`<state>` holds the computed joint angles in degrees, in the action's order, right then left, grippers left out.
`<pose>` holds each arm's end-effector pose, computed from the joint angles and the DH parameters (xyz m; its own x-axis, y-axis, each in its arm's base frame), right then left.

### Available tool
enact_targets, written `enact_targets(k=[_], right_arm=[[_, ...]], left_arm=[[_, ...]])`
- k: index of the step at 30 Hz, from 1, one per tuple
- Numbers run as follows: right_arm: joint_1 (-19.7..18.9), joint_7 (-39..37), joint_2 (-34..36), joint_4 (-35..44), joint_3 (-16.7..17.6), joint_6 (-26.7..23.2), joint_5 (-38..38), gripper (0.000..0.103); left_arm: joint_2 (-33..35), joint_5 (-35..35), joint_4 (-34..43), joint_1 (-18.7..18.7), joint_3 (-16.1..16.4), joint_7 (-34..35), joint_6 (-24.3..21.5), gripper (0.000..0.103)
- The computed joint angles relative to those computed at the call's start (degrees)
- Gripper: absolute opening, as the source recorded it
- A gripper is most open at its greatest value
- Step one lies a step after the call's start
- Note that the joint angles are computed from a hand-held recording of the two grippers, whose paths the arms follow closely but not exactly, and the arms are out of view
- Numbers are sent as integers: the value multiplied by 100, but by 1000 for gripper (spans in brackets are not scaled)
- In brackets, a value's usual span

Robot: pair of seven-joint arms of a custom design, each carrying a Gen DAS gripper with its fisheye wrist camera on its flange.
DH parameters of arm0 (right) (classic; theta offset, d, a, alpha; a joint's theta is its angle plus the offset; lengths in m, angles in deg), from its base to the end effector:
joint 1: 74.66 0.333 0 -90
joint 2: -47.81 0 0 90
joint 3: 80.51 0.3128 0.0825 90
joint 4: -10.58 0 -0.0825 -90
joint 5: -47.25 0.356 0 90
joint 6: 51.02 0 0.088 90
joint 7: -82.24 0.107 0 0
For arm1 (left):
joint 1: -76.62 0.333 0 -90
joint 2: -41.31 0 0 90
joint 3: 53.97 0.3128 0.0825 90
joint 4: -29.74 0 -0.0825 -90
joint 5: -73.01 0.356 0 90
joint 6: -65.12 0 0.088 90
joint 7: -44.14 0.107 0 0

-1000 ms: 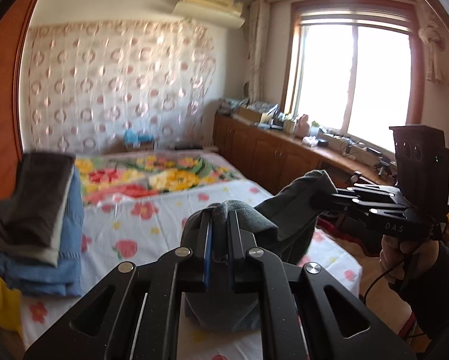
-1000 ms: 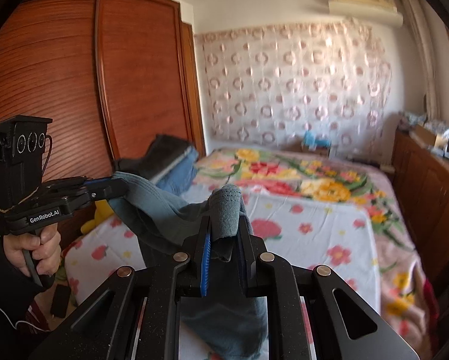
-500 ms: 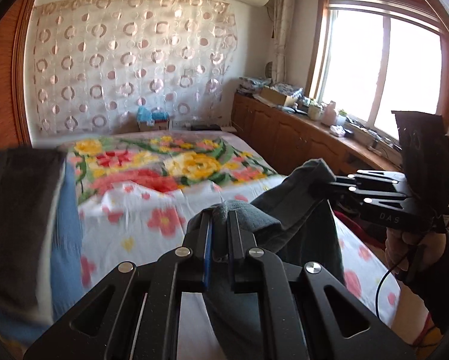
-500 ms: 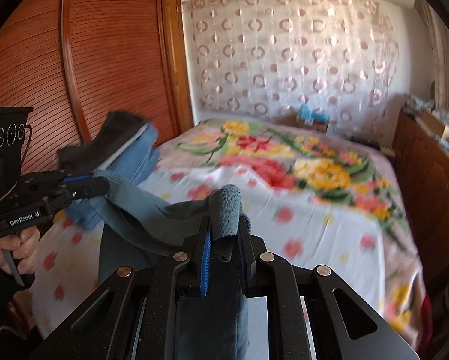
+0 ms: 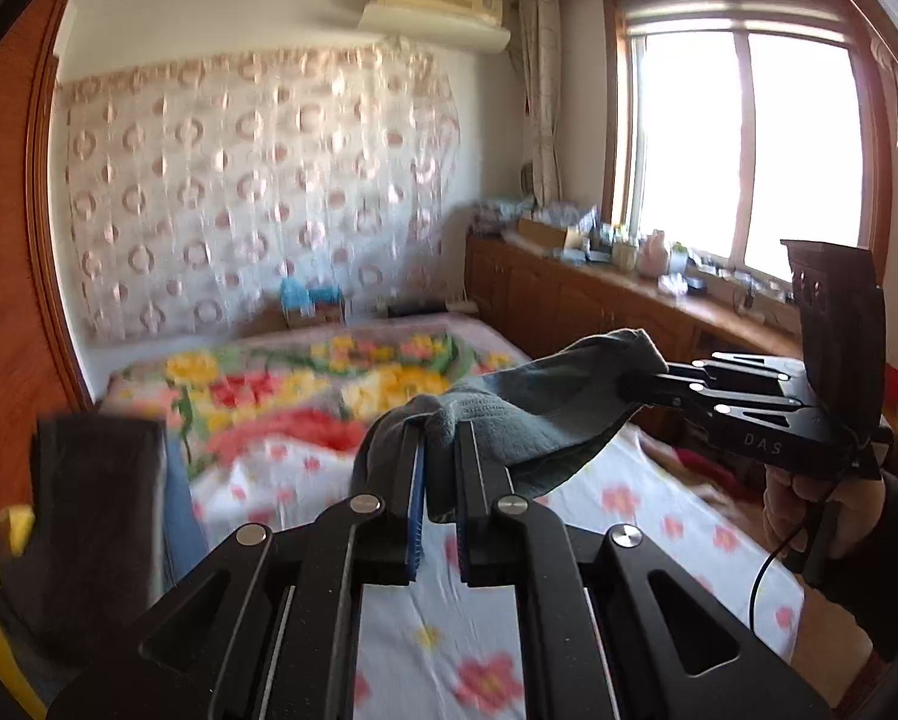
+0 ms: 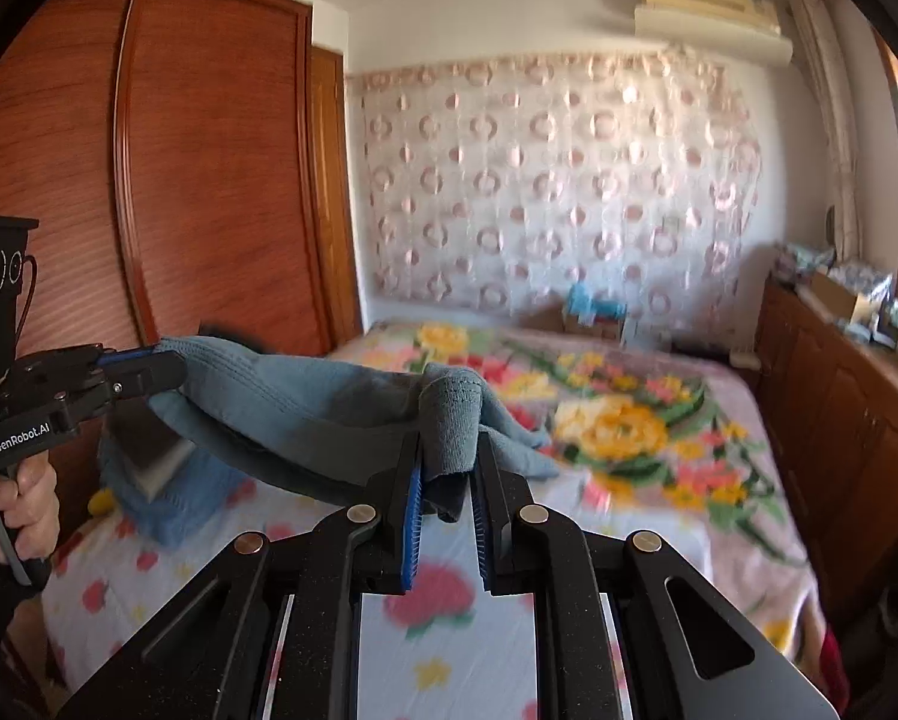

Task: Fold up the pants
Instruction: 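Lift the hem with both grippers and carry it over the shorts, then lower the held hem onto the shorts with both grippers, folding them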

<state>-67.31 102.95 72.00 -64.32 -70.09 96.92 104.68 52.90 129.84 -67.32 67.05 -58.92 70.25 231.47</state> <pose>0.6834 0.1708 0.6000 0.7379 -0.6748 -0.0119 -0.2625 -0.2707 -0.9262 0.6044 -0.2031 0.5798 -0.0135 -0.9985 0.0525 -0.4370 -0.0414 -0.8985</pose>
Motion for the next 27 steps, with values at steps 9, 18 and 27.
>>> enact_targets(k=[9, 18, 27], right_arm=[[42, -86, -924, -1495, -237, -149, 34, 15], [5, -12, -2058, -2655, -727, -779, 187, 15], [30, 30, -2628, -3313, -1068, -1152, 158, 15]], left_arm=[[-604, 17, -1243, -85, -277, -479, 13, 9], [-1062, -171, -1918, -145, -556, -658, 115, 9], [-1528, -524, -2561, -245, -804, -570, 207, 9]])
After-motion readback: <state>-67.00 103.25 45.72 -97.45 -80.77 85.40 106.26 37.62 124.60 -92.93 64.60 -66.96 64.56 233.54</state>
